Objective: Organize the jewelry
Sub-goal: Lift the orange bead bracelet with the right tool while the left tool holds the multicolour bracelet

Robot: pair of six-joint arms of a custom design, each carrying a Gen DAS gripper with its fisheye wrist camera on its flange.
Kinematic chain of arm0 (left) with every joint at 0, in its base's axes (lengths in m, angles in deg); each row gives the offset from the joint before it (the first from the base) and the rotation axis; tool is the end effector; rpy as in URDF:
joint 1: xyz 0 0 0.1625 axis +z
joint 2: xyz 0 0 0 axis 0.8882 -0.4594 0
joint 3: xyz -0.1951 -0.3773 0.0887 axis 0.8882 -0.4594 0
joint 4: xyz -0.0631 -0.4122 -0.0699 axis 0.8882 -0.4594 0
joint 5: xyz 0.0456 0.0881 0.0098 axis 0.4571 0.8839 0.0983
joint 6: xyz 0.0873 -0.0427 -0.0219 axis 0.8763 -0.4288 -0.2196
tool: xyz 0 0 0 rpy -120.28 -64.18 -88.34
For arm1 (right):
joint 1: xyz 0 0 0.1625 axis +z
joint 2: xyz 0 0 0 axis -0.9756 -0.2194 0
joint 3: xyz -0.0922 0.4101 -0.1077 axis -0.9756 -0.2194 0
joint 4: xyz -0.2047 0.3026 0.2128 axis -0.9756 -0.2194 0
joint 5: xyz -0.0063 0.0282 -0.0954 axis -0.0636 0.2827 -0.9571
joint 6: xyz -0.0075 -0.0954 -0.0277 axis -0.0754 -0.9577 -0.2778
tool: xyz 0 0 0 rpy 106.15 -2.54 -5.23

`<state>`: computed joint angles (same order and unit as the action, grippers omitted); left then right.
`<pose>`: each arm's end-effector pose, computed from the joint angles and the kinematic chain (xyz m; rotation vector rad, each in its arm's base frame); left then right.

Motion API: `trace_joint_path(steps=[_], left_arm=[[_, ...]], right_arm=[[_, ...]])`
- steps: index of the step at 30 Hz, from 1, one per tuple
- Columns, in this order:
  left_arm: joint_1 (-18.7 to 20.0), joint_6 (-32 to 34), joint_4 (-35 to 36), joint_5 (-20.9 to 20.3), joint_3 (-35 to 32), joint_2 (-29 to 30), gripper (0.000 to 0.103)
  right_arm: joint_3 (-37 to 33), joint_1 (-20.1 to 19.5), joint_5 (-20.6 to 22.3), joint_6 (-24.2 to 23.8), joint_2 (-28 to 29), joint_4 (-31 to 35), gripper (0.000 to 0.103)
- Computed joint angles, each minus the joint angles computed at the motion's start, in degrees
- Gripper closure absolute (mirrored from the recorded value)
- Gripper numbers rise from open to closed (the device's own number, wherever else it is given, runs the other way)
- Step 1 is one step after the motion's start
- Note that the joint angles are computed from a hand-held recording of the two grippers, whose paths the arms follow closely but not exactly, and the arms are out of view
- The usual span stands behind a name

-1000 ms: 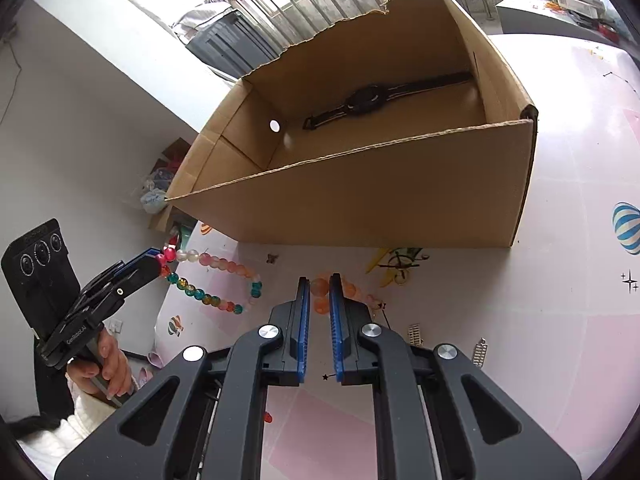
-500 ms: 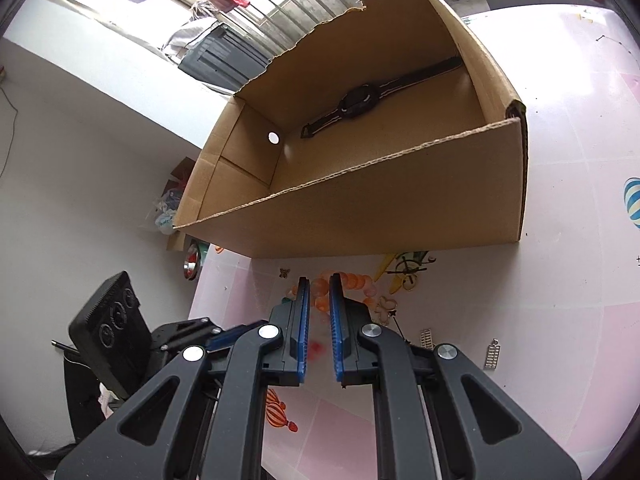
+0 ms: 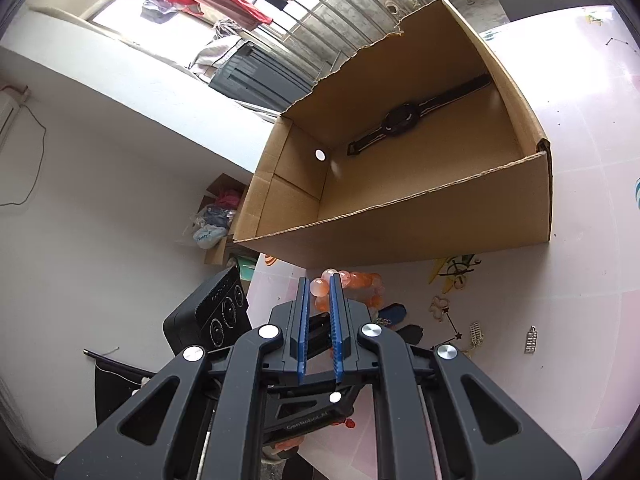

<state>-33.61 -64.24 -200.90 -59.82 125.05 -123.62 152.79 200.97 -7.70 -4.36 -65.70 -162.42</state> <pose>-0.0758 -0.2723 0.3404 0.1920 2.6928 -1.0511 0.4584 -0.4208 0.0778 -0.7880 2.8784 0.0186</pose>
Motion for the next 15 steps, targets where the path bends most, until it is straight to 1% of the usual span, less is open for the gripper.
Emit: trace_joint_path(steps=[2,3,4,6,8,12,13,14,15], left_arm=[[-1.83,-1.50,0.87,1.49,0.51,-1.19,0.101],[-3.15,-2.71,2.49,2.37,0.56,-2.06,0.101],[-3.61,-3.13,3.42,2.53,0.39,-2.36,0.101],[-3.66,-2.80,3.99,1.05,0.03,-1.90,0.101],[-3.92,-3.35,5.64,0.06,-0.32,-1.79,0.101],[-4.66,-5.38,9.79,-1.23,-0.85,-2.44,0.101],[-4.49,-5.29,9.95,-1.93,-0.89,-2.44,0.101],[-3.35,-3.90,8.07,-2.58,-1.01,-0.70,0.101],[-3.36,-3.72,8.59,-2.59,-1.13,-0.49,0.101]], right_arm=[[0.09,0.12,-0.62,-0.26,-0.30,-0.31,0.093],[0.19,0.11,-0.80,-0.26,-0.46,-0.60,0.093],[0.24,0.16,-1.35,-0.49,-0.53,-1.06,0.093],[0.54,0.16,-2.27,-0.54,-0.72,-2.55,0.093],[0.65,-0.42,-1.56,-0.26,-0.63,-3.30,0.093],[0.86,-0.86,-2.17,-0.04,-0.91,-4.00,0.093],[0.90,-0.97,-2.18,0.14,-1.01,-3.95,0.093],[0.91,-1.00,-2.33,0.07,-1.06,-3.98,0.093],[0.87,-0.84,-2.60,-0.04,-1.01,-3.89,0.093]])
